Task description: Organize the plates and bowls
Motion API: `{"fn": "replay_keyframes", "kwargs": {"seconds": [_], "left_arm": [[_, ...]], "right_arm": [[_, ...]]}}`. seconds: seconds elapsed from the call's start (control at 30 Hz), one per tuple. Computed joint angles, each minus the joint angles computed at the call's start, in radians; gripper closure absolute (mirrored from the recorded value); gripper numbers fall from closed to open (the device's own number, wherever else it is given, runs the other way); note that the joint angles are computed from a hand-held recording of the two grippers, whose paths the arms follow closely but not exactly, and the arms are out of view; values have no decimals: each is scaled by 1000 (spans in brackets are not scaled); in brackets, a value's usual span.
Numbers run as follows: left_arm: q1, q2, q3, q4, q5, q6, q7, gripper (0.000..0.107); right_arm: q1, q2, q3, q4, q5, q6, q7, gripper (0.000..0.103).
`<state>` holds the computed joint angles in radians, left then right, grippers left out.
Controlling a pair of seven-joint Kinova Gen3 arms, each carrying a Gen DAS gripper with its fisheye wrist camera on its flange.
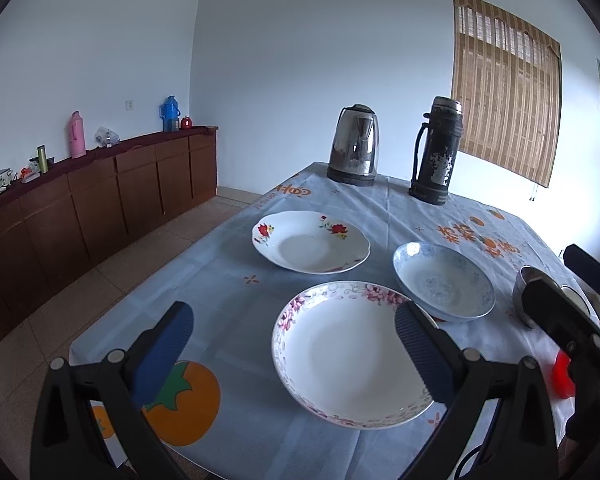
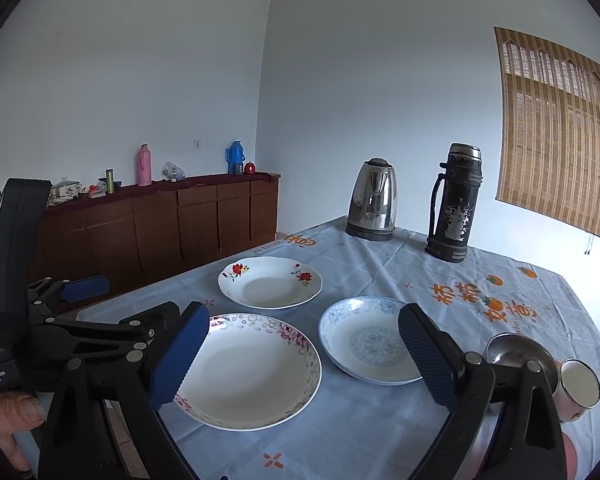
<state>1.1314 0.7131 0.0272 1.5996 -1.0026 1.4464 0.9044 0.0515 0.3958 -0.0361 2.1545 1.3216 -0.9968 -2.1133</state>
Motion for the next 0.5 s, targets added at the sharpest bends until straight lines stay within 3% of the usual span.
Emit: {"fn": "replay_keyframes", "kwargs": {"seconds": [0.5], "left_arm": [[-19, -5, 2, 41, 4, -53, 27, 5]], "right_arm": [[-15, 14, -9, -5, -26, 33, 20, 6]]}}
